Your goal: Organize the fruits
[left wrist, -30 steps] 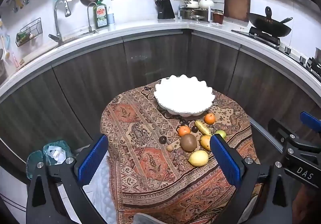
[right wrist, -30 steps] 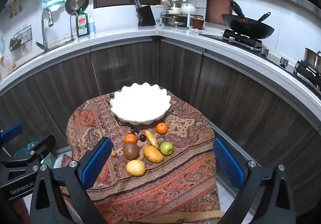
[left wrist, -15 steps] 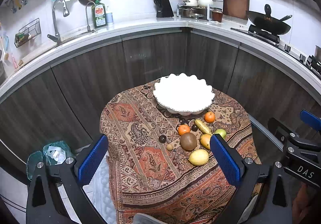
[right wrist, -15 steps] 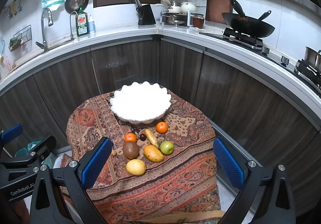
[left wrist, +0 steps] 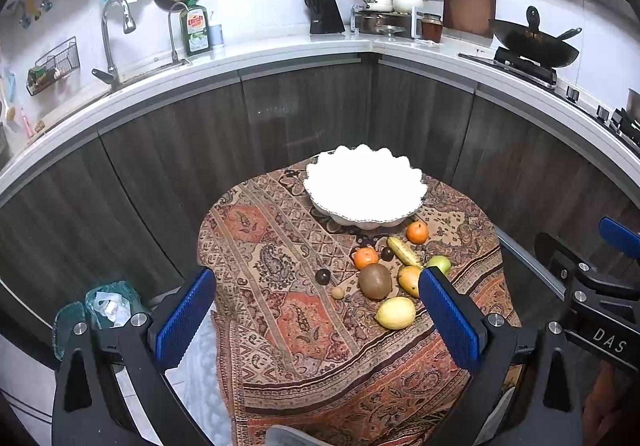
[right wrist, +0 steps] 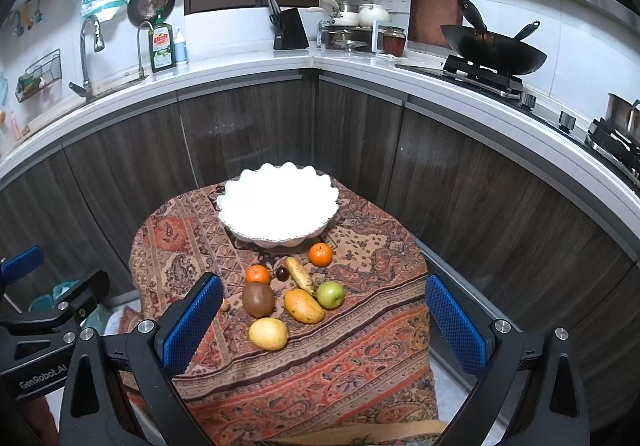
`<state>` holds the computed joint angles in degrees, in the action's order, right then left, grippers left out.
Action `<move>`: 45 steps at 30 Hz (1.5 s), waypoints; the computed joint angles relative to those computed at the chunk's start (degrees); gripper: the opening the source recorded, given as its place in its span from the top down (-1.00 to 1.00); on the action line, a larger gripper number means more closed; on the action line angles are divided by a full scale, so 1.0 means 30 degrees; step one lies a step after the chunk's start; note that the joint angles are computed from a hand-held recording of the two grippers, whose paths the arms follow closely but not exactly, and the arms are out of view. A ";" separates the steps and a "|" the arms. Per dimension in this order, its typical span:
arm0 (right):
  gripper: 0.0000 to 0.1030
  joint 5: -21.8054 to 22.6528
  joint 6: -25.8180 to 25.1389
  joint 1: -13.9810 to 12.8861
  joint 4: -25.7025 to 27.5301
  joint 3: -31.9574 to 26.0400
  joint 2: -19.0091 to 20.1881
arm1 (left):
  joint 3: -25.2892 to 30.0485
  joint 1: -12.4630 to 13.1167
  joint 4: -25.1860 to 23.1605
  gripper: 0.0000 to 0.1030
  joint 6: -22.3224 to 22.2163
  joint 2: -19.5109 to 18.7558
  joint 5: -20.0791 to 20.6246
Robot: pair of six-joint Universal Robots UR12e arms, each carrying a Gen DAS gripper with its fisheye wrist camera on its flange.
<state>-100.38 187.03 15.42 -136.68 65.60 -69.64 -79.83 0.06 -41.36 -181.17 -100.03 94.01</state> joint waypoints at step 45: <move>-0.98 -0.0188 0.0225 -0.0056 0.1178 -0.0693 0.0606 | 0.0632 0.0003 -0.1134 -1.00 0.0125 -0.0661 -0.0039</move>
<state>-100.95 187.71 15.26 -133.14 63.52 -67.83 -77.94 0.07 -44.77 -180.79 -102.02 93.89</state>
